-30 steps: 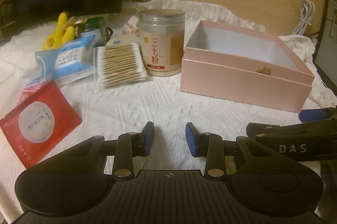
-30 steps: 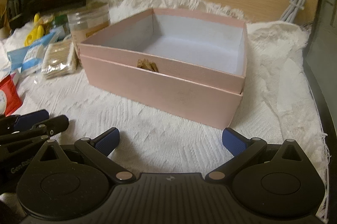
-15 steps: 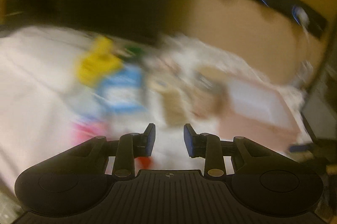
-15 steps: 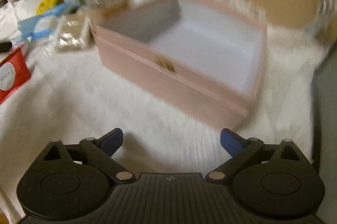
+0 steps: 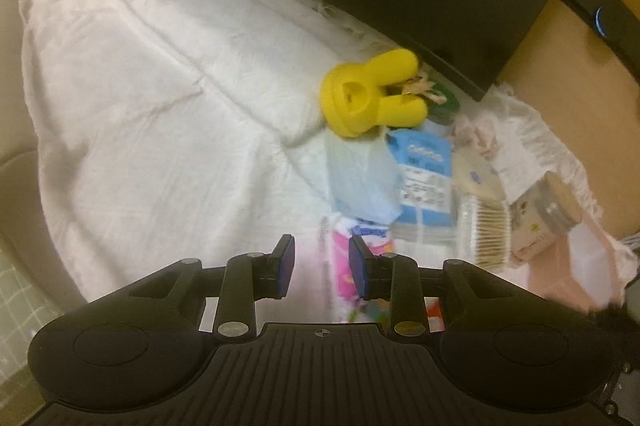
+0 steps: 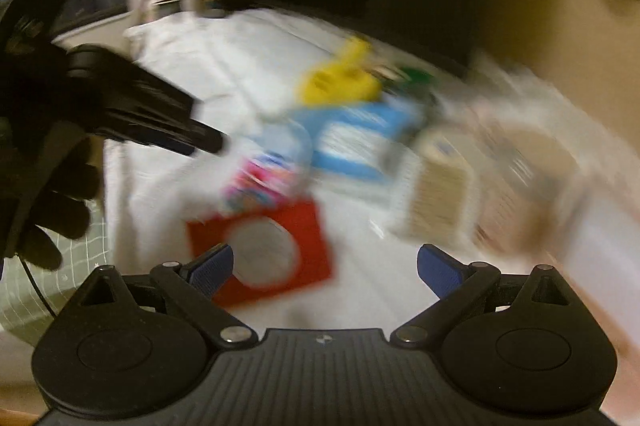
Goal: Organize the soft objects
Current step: 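Grasp the pink cartoon tissue pack with the left tool while the right tool grasps the red sachet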
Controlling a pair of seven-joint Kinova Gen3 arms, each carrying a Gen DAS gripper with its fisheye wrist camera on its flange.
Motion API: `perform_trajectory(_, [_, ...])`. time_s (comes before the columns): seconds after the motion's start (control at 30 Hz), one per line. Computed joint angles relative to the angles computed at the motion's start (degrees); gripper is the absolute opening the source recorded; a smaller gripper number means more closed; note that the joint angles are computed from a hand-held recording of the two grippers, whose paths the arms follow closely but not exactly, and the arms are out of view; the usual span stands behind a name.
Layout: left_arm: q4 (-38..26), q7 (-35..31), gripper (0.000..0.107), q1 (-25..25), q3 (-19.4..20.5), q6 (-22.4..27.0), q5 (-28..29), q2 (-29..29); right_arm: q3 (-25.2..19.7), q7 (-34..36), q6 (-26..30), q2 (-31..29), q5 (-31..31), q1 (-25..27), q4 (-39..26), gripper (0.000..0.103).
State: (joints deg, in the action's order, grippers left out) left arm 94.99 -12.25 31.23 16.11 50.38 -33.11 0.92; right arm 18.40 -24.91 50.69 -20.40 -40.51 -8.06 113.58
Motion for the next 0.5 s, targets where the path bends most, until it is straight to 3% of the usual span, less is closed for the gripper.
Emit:
perform_trajectory(0.1, [2.52,1.20,0.033,-0.71,-0.35,-1.35,0.54,-1.13,-6.13,-0.12,-1.40,3.18,-1.20,0.86,-1.99,0.099])
perform_trajectory(0.23, [7.31,6.74,0.033,-2.59,0.24,-3.20,-0.16,-4.21,-9.16,-8.30,6.99,11.78,-0.46,2.49,-9.16,0.099])
perform_trajectory(0.3, [9.21,6.43,0.033,-4.17,0.30,-4.62,1.37,-5.82,-7.57,-8.75,11.65,14.60,-1.67,2.27,-10.93,0.095])
perform_trajectory(0.4, [10.96,1.90,0.033,-6.41,-0.03,-7.19,4.71,-7.70,-1.47,-3.14,18.64,15.73,-6.57,-0.86,-10.51,0.093])
perform_trajectory(0.5, [11.05,-3.79,0.033,-7.81,-0.35,-10.27,8.79,-8.11,-3.84,2.05,20.34,14.18,-4.96,3.82,-9.93,0.093])
